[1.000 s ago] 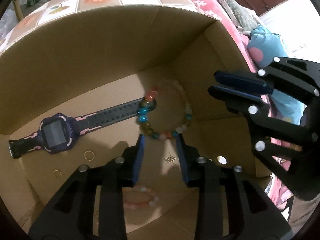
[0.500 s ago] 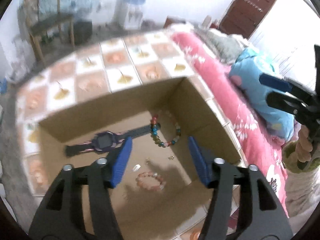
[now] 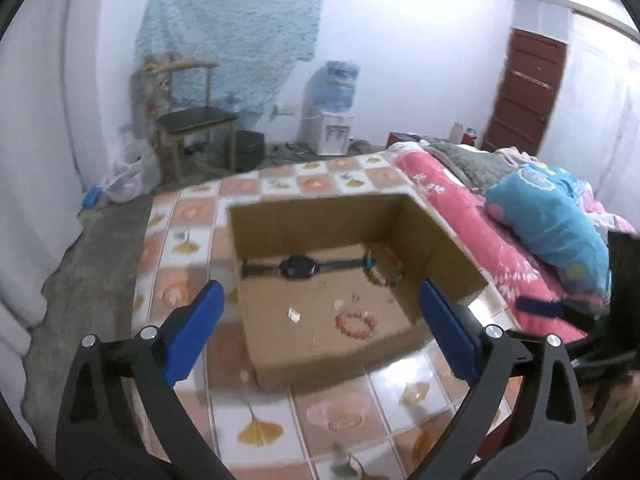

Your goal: Organize jewelry

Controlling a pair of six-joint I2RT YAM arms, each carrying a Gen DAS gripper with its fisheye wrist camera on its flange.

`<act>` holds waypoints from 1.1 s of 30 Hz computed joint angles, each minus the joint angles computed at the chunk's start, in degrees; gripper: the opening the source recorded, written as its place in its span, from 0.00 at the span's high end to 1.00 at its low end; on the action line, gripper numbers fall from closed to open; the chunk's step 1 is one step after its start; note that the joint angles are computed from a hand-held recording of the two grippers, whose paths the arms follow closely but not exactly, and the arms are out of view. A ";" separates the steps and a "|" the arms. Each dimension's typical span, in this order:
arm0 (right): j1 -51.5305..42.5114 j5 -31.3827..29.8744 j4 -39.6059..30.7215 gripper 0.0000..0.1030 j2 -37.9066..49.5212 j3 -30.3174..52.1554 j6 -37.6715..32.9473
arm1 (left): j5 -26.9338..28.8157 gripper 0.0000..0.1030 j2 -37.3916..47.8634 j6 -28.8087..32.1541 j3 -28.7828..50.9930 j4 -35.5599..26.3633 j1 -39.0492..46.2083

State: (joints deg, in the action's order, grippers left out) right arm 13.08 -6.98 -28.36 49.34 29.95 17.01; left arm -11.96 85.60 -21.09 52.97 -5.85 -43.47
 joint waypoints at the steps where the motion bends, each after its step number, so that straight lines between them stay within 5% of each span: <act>1: 2.50 2.52 -0.19 0.21 0.85 -0.46 1.37 | -0.32 0.09 -0.75 -0.98 -1.64 0.66 -0.37; 10: 13.87 18.78 0.15 0.10 0.11 -0.24 7.50 | -15.80 0.08 -0.87 -7.18 -4.55 -2.29 -5.41; 16: 16.31 24.06 0.07 0.07 1.06 1.46 9.24 | -27.46 0.08 1.97 -11.42 -1.15 -8.38 -9.27; 33: 14.10 20.02 -1.35 0.07 9.73 3.60 11.81 | -23.72 0.08 9.90 -23.45 7.48 -23.32 -8.65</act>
State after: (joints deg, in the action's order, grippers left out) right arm 27.18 13.04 -29.71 59.08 33.55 28.81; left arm -35.68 95.51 -44.54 60.45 -29.17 -52.12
